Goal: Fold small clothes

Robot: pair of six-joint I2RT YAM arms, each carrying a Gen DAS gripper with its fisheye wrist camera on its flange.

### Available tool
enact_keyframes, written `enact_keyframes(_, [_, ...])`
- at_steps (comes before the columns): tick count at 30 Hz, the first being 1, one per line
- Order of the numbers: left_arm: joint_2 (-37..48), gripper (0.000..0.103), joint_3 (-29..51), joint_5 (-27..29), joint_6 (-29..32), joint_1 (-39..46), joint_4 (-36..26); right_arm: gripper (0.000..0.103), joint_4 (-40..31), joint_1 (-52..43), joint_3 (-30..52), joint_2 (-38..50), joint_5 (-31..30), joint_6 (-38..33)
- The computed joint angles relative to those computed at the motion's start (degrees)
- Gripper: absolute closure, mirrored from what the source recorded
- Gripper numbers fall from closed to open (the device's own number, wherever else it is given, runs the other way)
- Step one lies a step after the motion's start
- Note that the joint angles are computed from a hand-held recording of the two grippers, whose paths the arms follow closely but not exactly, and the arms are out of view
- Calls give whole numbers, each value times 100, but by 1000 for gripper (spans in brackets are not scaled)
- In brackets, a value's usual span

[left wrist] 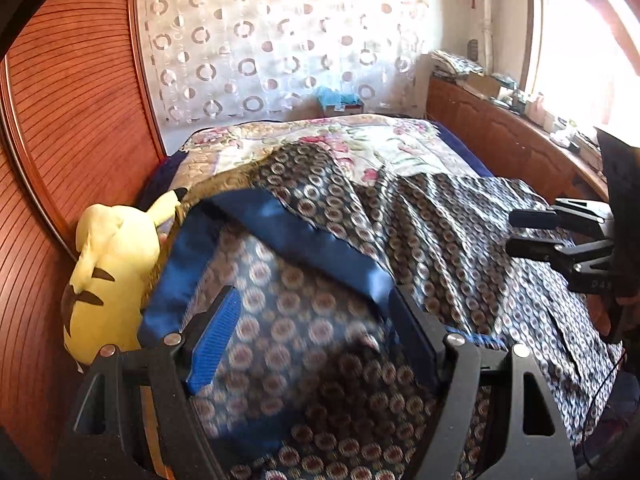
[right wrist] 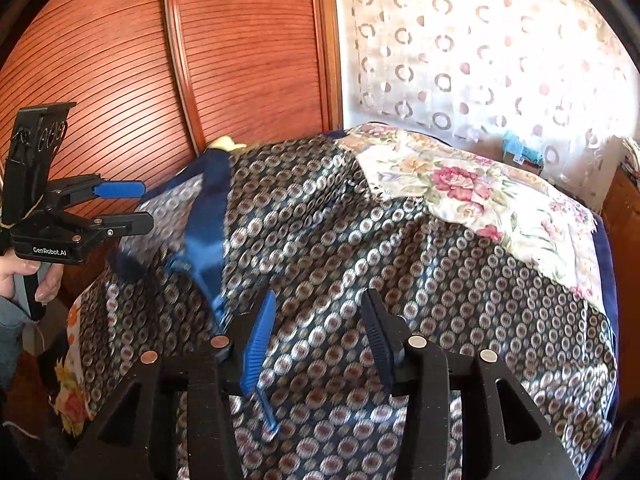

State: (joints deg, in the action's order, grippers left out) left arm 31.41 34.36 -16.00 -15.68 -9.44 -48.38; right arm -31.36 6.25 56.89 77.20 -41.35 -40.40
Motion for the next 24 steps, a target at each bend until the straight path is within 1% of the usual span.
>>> enact_keyframes(2, [70,26,-48,129,101,212,166,41,248,138,-20,149,61,180])
enact_keyframes(3, [147,26,-92,184,167,342,311,40,384,220,-23,244,149,273])
enact_keyframes(6, [478,26,-136,153,91,282,613,39,836,430,-132,499,494,510])
enact_keyframes(8, [631,26,-231,-37,-21,121,827,39,1009,583,-162,687,705,565])
enact_keyframes(10, [730,26,-306,-80,-67,51,1001,39,1219,708,-199,874,895,647])
enact_keyframes(15, [960,26,-285,252,121,314,1311,39,1314,983,-61,1362,1379,715])
enact_keyframes(19, [1248,26,-12,631,519,826,1458,39,1334,1107,103,1644,1632,746])
enact_keyframes(23, [1835,26,408,1151,1188,1583,1695,39,1244,1157,382,1792,1643,812])
enact_keyframes(24, [2072,26,556,1353,1384,1830,1787,39,1228,1185,466,1826,1646,840])
